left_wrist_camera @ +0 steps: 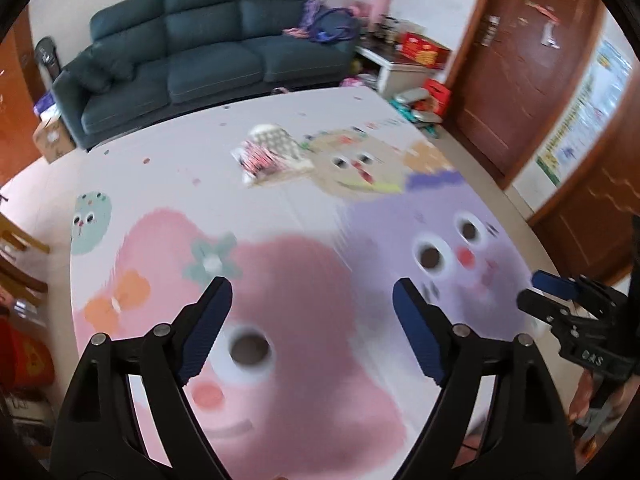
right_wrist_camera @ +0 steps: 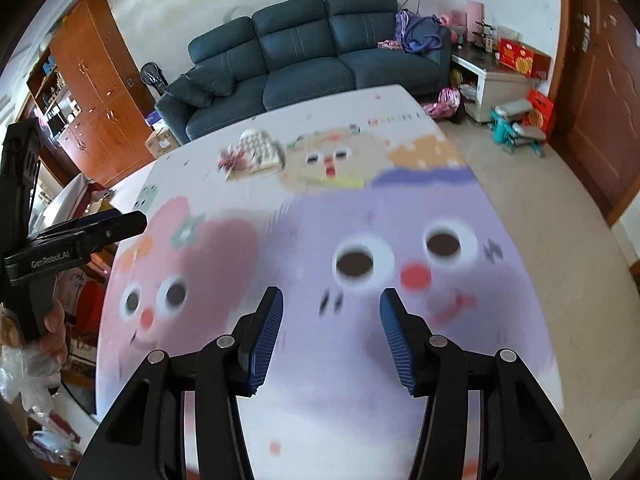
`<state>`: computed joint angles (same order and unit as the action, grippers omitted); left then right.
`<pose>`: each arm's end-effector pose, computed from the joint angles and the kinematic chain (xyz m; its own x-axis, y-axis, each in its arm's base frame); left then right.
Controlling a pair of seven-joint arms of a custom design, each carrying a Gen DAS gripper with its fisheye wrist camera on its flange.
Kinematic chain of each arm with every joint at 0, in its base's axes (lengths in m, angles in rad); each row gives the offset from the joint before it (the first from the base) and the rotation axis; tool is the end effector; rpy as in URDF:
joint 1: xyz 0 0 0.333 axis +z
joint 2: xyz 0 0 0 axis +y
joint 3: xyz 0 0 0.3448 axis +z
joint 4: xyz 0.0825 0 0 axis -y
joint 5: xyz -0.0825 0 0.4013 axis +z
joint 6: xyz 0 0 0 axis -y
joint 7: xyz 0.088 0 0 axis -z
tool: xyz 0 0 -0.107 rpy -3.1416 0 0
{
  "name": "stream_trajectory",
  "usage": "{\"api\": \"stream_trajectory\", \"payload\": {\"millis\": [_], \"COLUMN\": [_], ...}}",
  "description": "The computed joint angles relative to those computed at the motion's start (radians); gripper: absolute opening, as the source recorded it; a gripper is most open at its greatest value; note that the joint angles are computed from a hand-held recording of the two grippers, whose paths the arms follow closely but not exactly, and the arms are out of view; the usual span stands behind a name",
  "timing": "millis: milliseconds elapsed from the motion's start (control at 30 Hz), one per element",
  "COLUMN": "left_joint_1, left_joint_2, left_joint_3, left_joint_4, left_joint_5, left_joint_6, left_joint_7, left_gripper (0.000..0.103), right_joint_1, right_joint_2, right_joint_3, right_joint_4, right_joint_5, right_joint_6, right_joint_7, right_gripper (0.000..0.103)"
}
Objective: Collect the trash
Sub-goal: 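Raise both open tools back over the table toward wrapper and paper cup, then grasp the red-and-white wrapper with left tool while right tool grasps yellow strip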
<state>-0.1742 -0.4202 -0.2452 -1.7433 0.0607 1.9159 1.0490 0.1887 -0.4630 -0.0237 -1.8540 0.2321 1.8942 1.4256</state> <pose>0.3901 -0.2116 0.8135 0.0483 -0.9897 0.1346 -0.8271 -0.1152 -0.5501 0.4203 0.0834 0.7820 0.3273 -0.9303 -0.1657 -0.8398 -0.2061 -0.5022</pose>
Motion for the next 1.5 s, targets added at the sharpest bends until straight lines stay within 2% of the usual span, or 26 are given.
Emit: {"api": "stream_trajectory", "payload": {"millis": [133,367,533,733,800,867,900,967,1033,1200,1300,1500], "left_joint_1": [0.032,0.07,0.083,0.088,0.086,0.081,0.08,0.081,0.089,0.102,0.103,0.116], "left_joint_2": [0.126,0.317,0.407,0.476,0.488,0.488,0.486,0.484,0.476,0.448,0.424,0.374], "left_joint_3": [0.038,0.074,0.091,0.097,0.095,0.094,0.094,0.096,0.101,0.105,0.105,0.113], "left_joint_4": [0.071,0.159,0.212,0.249,0.251,0.245,0.239,0.228,0.215,0.166,0.144,0.096], "left_joint_5": [-0.004,0.002,-0.025,-0.055,-0.062,-0.049,-0.043,-0.047,-0.073,-0.113,-0.089,-0.093], "left_joint_6": [0.006,0.053,0.056,0.061,0.067,0.071,0.072,0.075,0.072,0.112,0.122,0.127], "left_joint_7": [0.011,0.002,0.008,0.005,0.005,-0.014,-0.028,-0.046,-0.047,-0.038,-0.033,-0.023], "left_gripper": [0.082,0.082,0.082,0.082,0.082,0.081,0.08,0.072,0.056,0.027,0.02,0.018], "right_joint_1": [0.014,0.029,0.034,0.049,0.048,0.05,0.05,0.051,0.049,0.047,0.044,0.034], "right_joint_2": [0.203,0.508,0.564,0.632,0.632,0.64,0.647,0.664,0.688,0.747,0.775,0.847], "right_joint_3": [0.023,0.061,0.075,0.083,0.085,0.085,0.084,0.083,0.082,0.09,0.097,0.123], "right_joint_4": [0.124,0.324,0.327,0.355,0.341,0.341,0.345,0.362,0.39,0.475,0.521,0.655], "right_joint_5": [-0.017,-0.084,-0.062,-0.103,-0.086,-0.089,-0.086,-0.087,-0.083,-0.055,-0.021,0.087], "right_joint_6": [0.089,0.109,0.14,0.14,0.172,0.192,0.199,0.202,0.197,0.153,0.154,0.147], "right_joint_7": [-0.038,-0.1,-0.186,-0.229,-0.244,-0.239,-0.232,-0.21,-0.194,-0.162,-0.145,-0.081], "right_gripper": [0.051,0.051,0.051,0.051,0.045,0.03,0.027,0.013,0.003,0.001,0.001,0.001]}}
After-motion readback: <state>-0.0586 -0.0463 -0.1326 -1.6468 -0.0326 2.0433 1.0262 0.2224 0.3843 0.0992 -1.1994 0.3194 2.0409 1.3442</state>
